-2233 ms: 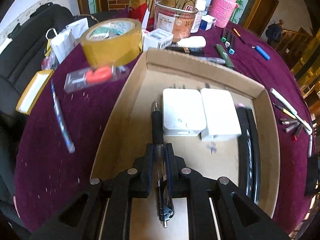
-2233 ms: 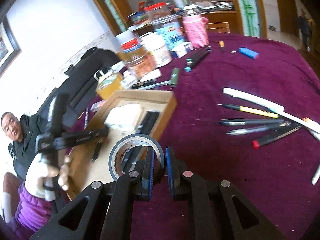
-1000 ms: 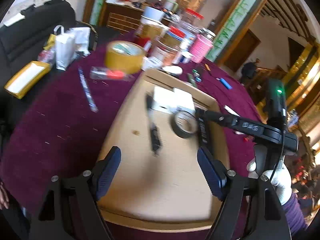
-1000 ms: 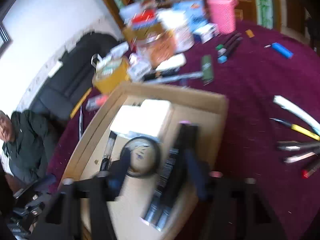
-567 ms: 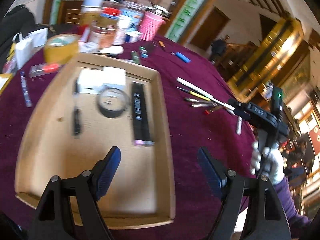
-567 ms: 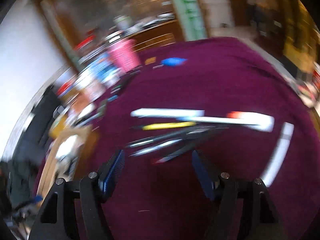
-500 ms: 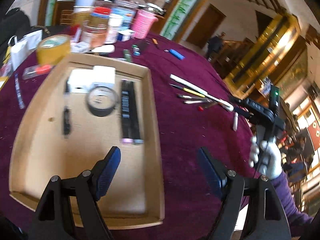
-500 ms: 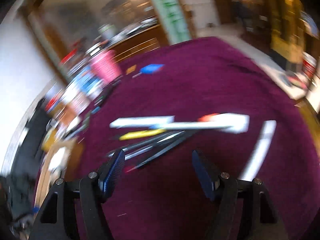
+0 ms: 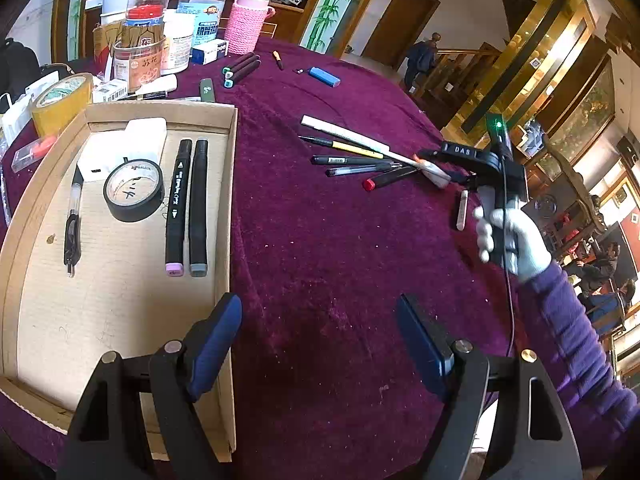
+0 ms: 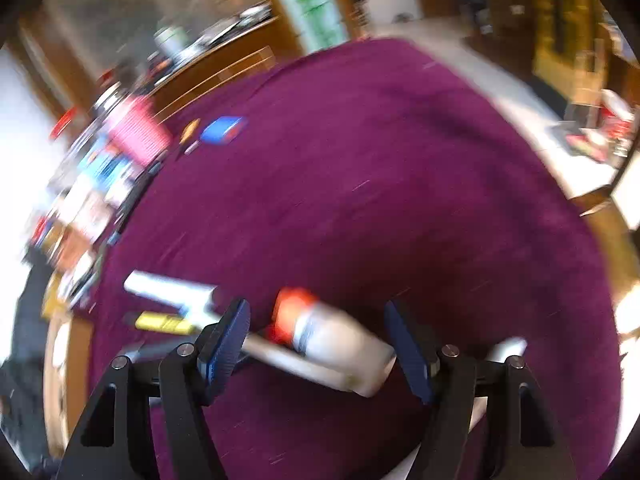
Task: Organize rigid objects
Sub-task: 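Move the left tool to the thin white pen and close on it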
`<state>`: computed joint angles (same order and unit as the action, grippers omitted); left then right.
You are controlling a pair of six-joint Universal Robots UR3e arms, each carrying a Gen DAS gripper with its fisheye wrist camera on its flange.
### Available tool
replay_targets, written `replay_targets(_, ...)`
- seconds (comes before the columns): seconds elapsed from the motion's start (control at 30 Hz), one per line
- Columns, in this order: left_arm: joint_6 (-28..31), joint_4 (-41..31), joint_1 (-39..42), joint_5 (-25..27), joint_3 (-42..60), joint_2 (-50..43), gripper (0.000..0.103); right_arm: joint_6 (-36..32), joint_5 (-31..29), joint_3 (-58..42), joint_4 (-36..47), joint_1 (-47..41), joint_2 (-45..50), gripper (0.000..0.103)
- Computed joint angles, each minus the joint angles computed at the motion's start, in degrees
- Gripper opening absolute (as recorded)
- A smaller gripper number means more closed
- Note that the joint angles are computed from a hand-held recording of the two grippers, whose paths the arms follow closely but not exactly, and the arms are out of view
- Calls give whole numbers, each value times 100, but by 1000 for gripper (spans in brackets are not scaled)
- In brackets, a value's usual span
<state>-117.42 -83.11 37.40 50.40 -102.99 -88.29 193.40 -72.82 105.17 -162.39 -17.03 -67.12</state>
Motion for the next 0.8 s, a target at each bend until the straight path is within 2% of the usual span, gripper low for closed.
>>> replay_targets(0.17, -170, 142, -136, 61, 52, -148, 78, -899, 1764, 506, 214, 340, -207, 75)
replay_targets(0.2, -192, 185, -173, 72, 49, -172, 78, -1013, 1824, 654, 153, 475, -350, 75)
replay_targets(0.33, -309, 361, -350, 169, -37, -199, 78, -666, 721, 1120, -921, 870, -719, 75)
replay_targets(0.43, -356, 509, -513, 226, -146, -138, 78, -204, 352, 1441, -1780, 709, -693, 76)
replay_targets(0.5, -431, 718, -681, 265, -258, -67, 78, 63, 399, 1640, -2304, 485, -553, 76)
replay_targets(0.6, -711, 1231, -1021, 315, -319, -134, 78, 221, 612, 1957, -2503, 100, -527, 76)
replay_targets(0.8, -2082, 3439, -2143, 757, 98, -1225, 78, 362, 697, 2411, -2907, -214, -792, 76)
